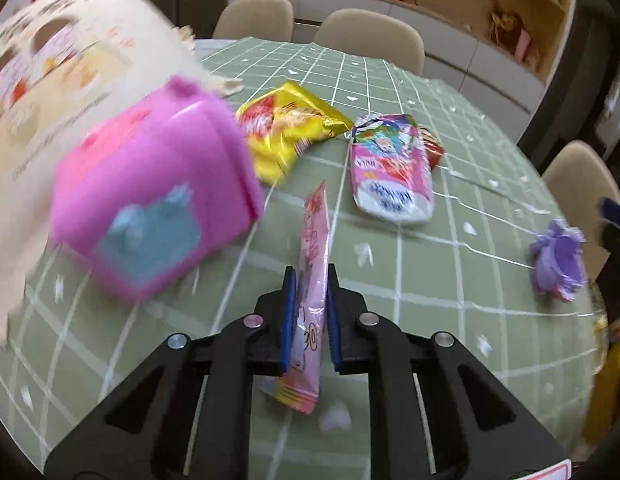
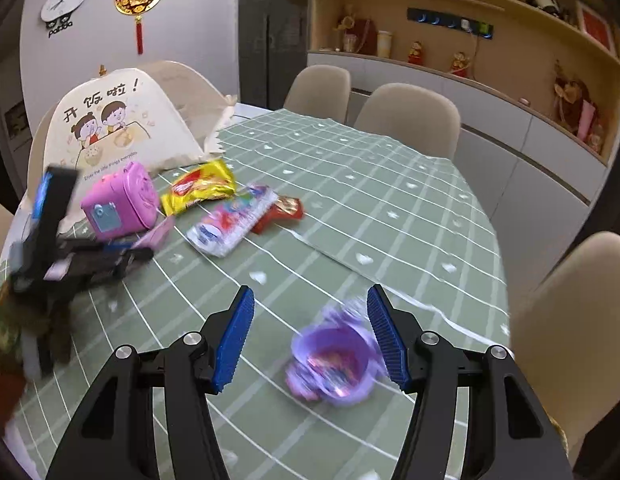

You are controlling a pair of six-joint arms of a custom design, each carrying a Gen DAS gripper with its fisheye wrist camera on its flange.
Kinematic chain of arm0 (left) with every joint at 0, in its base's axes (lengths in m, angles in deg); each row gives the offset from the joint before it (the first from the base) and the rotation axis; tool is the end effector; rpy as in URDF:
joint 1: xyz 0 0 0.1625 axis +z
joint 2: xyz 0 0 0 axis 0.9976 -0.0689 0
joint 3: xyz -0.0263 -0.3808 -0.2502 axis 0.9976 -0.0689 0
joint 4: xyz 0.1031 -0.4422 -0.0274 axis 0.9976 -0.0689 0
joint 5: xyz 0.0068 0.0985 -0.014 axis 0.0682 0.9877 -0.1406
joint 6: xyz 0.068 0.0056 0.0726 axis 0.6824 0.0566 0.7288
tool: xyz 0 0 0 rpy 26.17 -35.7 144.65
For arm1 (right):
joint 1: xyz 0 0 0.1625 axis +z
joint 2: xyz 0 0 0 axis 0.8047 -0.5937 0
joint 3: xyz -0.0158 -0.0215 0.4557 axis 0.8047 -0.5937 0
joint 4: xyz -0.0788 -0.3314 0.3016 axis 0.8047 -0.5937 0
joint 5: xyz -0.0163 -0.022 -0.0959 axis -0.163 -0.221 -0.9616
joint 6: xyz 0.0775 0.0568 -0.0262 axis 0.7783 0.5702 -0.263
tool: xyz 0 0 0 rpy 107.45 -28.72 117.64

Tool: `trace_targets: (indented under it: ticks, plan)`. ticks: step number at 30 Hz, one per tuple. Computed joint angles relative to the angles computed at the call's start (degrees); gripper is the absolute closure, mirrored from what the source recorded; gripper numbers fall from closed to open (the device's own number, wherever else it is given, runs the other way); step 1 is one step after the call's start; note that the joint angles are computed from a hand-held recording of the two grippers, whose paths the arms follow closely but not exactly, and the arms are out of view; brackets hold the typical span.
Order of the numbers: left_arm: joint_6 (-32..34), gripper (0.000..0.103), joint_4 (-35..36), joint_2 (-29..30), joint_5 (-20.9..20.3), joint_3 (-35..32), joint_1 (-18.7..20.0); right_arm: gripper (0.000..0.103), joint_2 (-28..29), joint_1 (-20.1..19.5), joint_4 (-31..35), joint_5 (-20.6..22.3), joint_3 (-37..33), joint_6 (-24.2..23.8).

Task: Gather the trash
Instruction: 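Grasp the pink candy-stick wrapper with the left tool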

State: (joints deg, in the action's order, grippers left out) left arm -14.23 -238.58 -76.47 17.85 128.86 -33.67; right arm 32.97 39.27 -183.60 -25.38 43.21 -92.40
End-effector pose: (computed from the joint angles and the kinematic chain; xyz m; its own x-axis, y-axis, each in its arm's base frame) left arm -0.2436 -0.6764 0.0915 -0.7630 -0.3194 -0.5620 0.2000 0.7102 -0.6750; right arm 0.1568 -0.7687 0.2706 -0.4927 -0.6883 0.5324 -0.8614 0.4725 -0.1864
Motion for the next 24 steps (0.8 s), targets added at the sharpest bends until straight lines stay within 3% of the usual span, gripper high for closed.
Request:
trace_targets:
  ticks: [4, 9, 14, 24]
  plan:
    - [-6.53, 0.09, -4.38, -1.88, -0.38, 6.44, -2.81, 0.047, 3.48, 1.42, -2.88, 0.72, -0.41, 0.39]
    - [-10.17, 0.09, -4.88, -2.44, 2.28, 9.09, -4.72, 0.047, 9.72, 3.71, -4.55, -2.04, -4.59, 7.61]
    - [-7.96, 0.09, -9.72, -2.82, 1.95, 10.47, -4.89, 0.047, 16.59, 4.93, -5.5, -5.06, -12.16, 13.47]
    - [-6.76, 0.09, -18.08, -5.09, 1.1, 13.93, -4.45, 0.047, 23.95, 5.32, 1.59, -9.98, -22.13, 21.69]
